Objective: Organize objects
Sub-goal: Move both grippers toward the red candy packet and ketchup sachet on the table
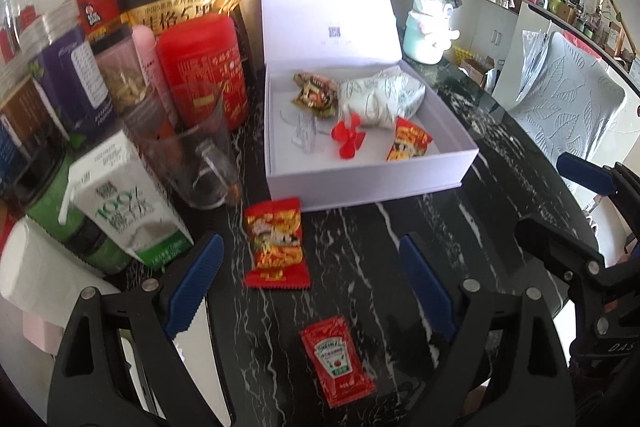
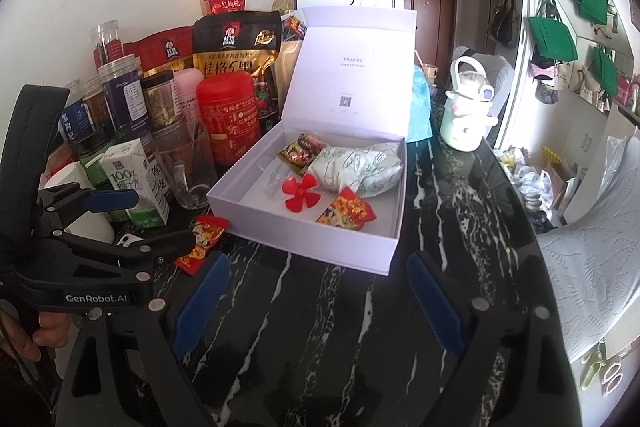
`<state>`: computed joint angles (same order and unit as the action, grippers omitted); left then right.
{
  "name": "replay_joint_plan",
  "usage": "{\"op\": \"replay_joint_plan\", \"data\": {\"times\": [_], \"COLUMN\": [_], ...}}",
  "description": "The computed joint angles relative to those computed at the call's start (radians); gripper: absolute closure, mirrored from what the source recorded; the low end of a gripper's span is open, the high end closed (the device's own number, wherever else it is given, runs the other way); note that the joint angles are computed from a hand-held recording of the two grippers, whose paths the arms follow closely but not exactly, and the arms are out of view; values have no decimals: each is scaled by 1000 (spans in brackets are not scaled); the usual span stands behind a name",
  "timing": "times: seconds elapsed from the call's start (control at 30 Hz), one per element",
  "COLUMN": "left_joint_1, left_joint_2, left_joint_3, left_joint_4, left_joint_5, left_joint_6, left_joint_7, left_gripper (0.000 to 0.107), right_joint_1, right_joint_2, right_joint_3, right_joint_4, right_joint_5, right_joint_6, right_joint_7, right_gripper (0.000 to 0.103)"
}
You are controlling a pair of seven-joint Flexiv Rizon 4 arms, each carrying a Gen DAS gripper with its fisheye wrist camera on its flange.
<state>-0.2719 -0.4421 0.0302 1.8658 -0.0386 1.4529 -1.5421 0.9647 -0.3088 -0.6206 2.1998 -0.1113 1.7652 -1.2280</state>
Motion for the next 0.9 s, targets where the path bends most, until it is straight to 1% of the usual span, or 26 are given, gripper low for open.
{"op": "replay_joint_plan", "data": {"times": [0.17, 0.3, 0.43, 0.5, 0.6, 0.7, 0.73, 0.83, 0.9], "left_joint_1": [4, 7, 14, 19, 31, 54, 61, 51, 51], "left_joint_2": [4, 4, 3, 2, -1, -5, -6, -15, -19], "left_joint_3": [6, 15, 22, 24, 23, 7, 2, 23, 29], "left_joint_4": [35, 55, 75, 85, 101, 115, 119, 116, 115], "left_joint_5": [2, 6, 8, 10, 11, 0, -5, 6, 11], "left_joint_6": [0, 1, 2, 6, 16, 19, 20, 27, 32], "left_joint_7": [-7, -16, -26, -27, -18, 3, 10, 17, 26], "left_gripper": [17, 17, 17, 17, 17, 17, 17, 17, 17], "right_joint_1": [-39, -86, -157, -207, -254, -311, -342, -423, -464], "right_joint_2": [-4, -12, -25, -36, -51, -72, -81, -104, -120], "right_joint_3": [65, 133, 228, 294, 356, 432, 471, 572, 623], "right_joint_4": [12, 14, 5, -4, -13, -26, -34, -53, -66], "right_joint_5": [0, -9, -24, -34, -49, -69, -78, -103, -119], "right_joint_6": [-1, -2, -3, -6, -14, -24, -30, -41, -49], "right_joint_7": [7, 7, 6, 5, 8, 11, 8, 2, -5], "right_gripper": [11, 11, 11, 11, 11, 11, 12, 12, 14]}}
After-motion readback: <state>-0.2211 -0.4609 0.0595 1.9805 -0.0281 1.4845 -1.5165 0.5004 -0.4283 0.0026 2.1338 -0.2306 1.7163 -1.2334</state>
